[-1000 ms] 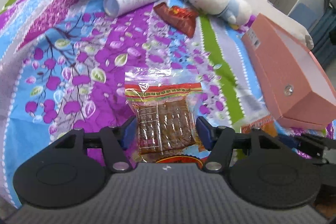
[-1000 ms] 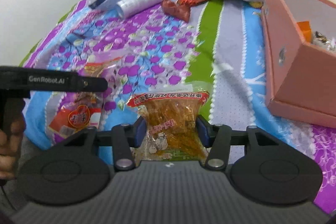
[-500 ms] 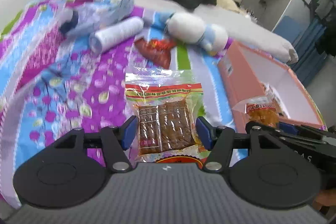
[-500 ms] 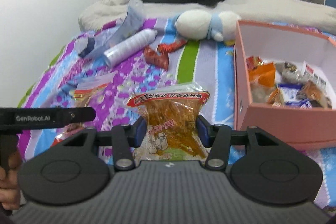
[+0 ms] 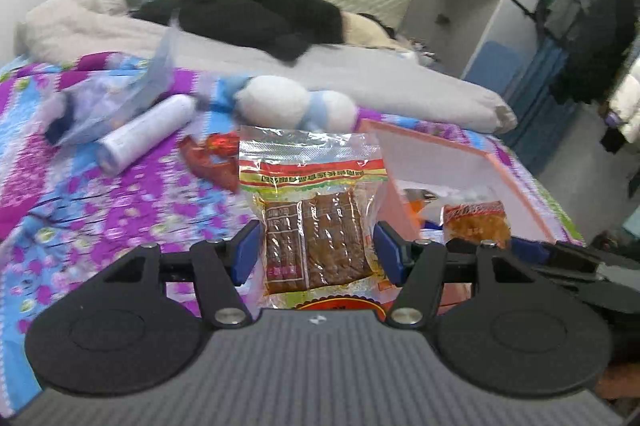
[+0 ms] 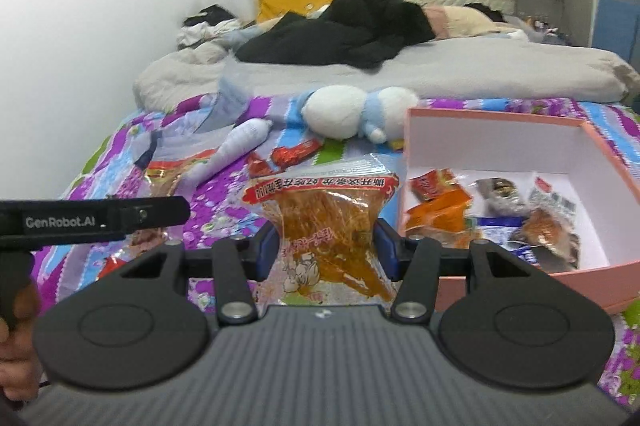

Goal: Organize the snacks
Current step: 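Carry the dried-meat bag and squid bag with both tools over the pink box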

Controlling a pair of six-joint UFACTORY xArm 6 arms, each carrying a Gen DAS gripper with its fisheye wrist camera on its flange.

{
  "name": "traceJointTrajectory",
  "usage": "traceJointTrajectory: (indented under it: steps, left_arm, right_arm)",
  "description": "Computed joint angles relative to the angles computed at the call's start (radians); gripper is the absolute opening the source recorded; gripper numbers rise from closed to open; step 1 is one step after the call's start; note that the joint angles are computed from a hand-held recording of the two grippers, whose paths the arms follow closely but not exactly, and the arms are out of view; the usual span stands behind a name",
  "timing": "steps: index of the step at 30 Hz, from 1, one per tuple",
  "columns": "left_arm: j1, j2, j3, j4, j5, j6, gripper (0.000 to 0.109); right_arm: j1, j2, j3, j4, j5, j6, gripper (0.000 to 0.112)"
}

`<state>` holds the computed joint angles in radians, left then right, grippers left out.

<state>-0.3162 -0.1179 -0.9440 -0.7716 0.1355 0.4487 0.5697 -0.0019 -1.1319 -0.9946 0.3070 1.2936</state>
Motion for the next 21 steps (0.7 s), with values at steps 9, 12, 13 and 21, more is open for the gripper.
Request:
traceJointTrajectory:
  steps: [9,12,13,21]
  left_arm:
    - [-0.118,0.170,-0.220,-0.116,0.058,0.109,0.066]
    - [-0.130,0.247,-0.327,-0.135,0.122,0.124,0.066]
    - [-0.130,0.280,-0.378,-0.143,0.161,0.125,0.066]
    - [-0.129,0.596,-0.837,0.106,0.379,-0.095,0.066]
  right_arm:
    - [-0.083,-0.109,0.102,-0.014,0.038,0.001,0.053]
    - [-0.137,-0.128,0.132,0.024,0.015,-0.032,0.053]
    - [-0.155,-0.129,0.137,0.040,0.004,-0.049,0.053]
    - [-0.305,-0.065,0.103,0.266,-0.062,-0.299,0.053]
